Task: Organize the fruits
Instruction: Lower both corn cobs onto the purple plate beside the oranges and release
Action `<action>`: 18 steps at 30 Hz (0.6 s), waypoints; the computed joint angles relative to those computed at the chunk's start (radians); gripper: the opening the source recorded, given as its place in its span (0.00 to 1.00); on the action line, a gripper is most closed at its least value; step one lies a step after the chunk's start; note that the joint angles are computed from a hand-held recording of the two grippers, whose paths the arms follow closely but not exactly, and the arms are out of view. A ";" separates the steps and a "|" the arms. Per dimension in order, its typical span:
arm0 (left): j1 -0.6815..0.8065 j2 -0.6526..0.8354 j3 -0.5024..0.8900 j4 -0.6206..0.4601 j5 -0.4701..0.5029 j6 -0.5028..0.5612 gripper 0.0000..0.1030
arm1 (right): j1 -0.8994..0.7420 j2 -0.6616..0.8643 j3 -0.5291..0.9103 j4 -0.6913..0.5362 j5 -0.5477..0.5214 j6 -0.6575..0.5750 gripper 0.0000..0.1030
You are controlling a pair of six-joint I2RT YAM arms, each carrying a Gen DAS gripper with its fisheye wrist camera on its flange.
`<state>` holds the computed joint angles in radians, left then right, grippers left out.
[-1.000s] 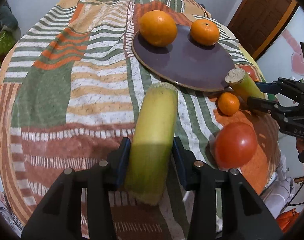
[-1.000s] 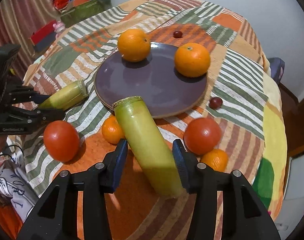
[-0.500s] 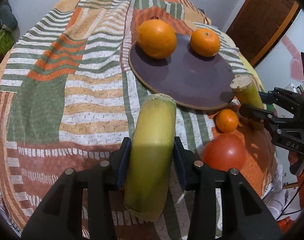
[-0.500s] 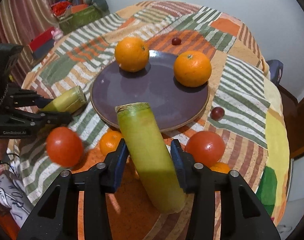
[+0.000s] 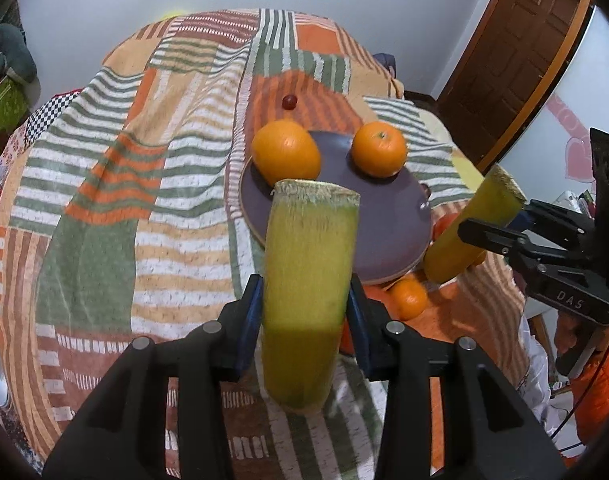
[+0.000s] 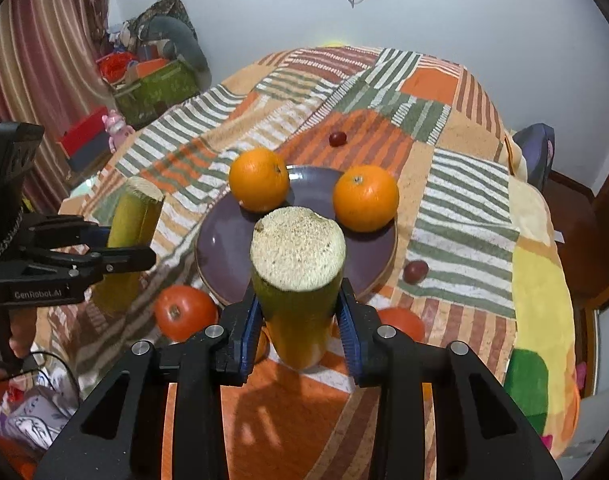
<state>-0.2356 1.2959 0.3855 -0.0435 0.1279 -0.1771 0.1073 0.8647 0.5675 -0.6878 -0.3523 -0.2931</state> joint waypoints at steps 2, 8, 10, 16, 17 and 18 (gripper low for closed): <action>-0.010 -0.001 0.013 -0.003 -0.001 -0.006 0.38 | 0.007 0.004 0.008 0.006 -0.003 0.007 0.31; -0.031 0.012 0.057 -0.013 -0.007 -0.012 0.38 | 0.038 0.050 0.023 0.055 0.000 0.039 0.31; -0.035 0.024 0.075 -0.011 -0.005 -0.011 0.38 | 0.046 0.070 0.026 0.072 0.004 0.045 0.31; -0.047 0.104 0.140 0.011 -0.003 -0.011 0.38 | 0.062 0.151 0.044 0.135 0.007 0.072 0.31; -0.047 0.128 0.155 0.017 0.003 -0.012 0.38 | 0.064 0.166 0.048 0.146 0.007 0.076 0.31; -0.049 0.148 0.167 0.022 0.007 -0.014 0.38 | 0.064 0.180 0.051 0.155 0.007 0.076 0.31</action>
